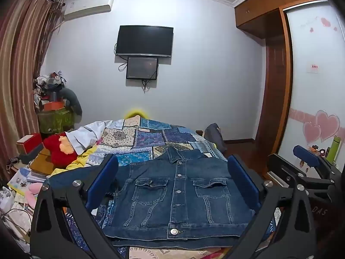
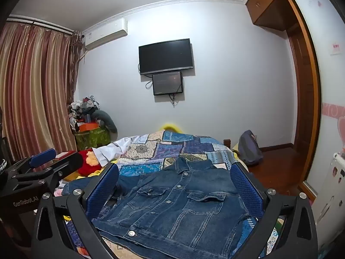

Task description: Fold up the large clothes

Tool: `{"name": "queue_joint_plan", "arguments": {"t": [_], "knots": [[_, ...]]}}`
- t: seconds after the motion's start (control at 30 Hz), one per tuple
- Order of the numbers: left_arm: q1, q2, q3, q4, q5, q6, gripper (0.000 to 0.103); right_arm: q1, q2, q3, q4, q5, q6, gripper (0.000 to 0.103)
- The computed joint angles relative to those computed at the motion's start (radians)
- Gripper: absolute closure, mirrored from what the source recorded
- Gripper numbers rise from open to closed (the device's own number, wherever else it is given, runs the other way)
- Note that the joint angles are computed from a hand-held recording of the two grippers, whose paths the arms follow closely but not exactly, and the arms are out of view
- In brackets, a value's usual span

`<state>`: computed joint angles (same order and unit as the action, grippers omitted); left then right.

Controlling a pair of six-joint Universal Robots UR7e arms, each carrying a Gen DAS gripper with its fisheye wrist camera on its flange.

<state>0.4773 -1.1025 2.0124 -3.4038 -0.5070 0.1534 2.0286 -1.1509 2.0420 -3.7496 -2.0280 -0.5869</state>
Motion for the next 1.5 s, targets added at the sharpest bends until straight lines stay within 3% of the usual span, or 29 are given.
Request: {"name": "queue_joint_plan", "arguments": {"t": [1.5], "knots": [[0.019, 0.011, -0.012, 0.006, -0.005, -0.007, 0.001, -0.02, 0.002, 0.0, -0.012, 0.001, -0.006, 0.0]]}}
